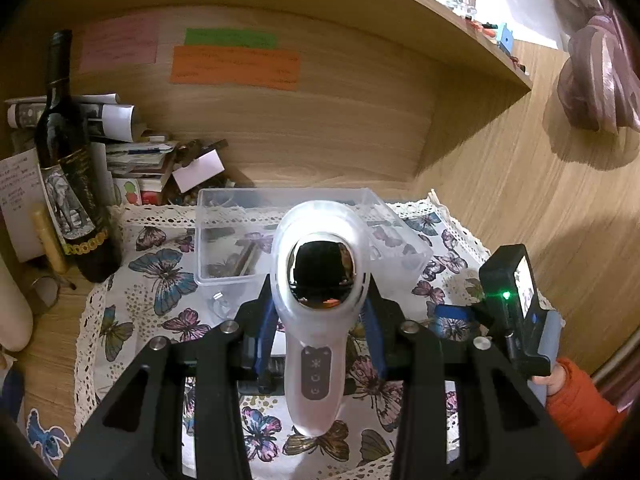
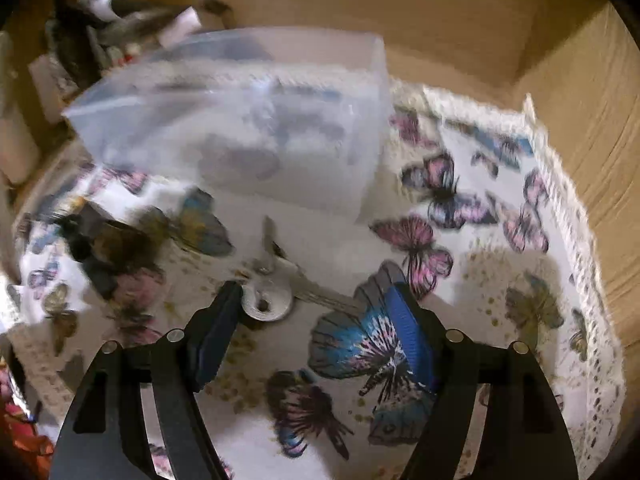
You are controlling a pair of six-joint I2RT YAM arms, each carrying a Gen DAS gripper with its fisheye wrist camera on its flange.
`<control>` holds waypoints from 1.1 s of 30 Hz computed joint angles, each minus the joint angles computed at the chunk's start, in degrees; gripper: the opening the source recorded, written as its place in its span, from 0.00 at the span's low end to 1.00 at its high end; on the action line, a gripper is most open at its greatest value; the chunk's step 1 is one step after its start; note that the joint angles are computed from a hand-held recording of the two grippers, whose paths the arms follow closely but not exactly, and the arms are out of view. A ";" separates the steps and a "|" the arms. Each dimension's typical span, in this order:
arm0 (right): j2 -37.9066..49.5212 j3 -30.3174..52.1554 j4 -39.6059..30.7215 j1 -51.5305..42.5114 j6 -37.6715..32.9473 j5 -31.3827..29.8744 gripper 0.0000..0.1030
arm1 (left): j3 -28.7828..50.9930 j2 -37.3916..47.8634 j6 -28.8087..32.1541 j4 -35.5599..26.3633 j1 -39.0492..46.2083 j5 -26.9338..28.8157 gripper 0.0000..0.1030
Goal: Organize rigid objects
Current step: 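Grasp the keys with the right gripper while the left gripper holds the white device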
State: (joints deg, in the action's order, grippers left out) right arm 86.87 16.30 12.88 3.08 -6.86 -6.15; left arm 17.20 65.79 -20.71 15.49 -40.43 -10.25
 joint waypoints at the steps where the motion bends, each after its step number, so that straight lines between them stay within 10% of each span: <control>1: 0.11 0.25 -0.22 0.04 -0.04 0.00 0.70 | -0.12 -0.27 0.17 0.19 0.26 0.08 0.38; 4: 0.10 0.25 0.33 0.64 -0.07 -0.26 0.56 | -0.43 -0.99 0.64 0.72 0.98 0.12 0.38; 30: -21.54 -3.84 -7.46 5.89 3.23 0.82 0.54 | 1.89 -7.50 1.97 -3.45 5.54 -1.38 0.38; 31: -23.19 -3.42 -8.89 5.76 3.10 0.56 0.20 | 2.15 -7.39 2.10 -3.39 5.63 -1.58 0.38; 33: -22.44 -1.12 -11.51 4.60 2.90 -1.91 0.04 | 2.76 -7.09 2.38 -3.22 5.84 -1.86 0.38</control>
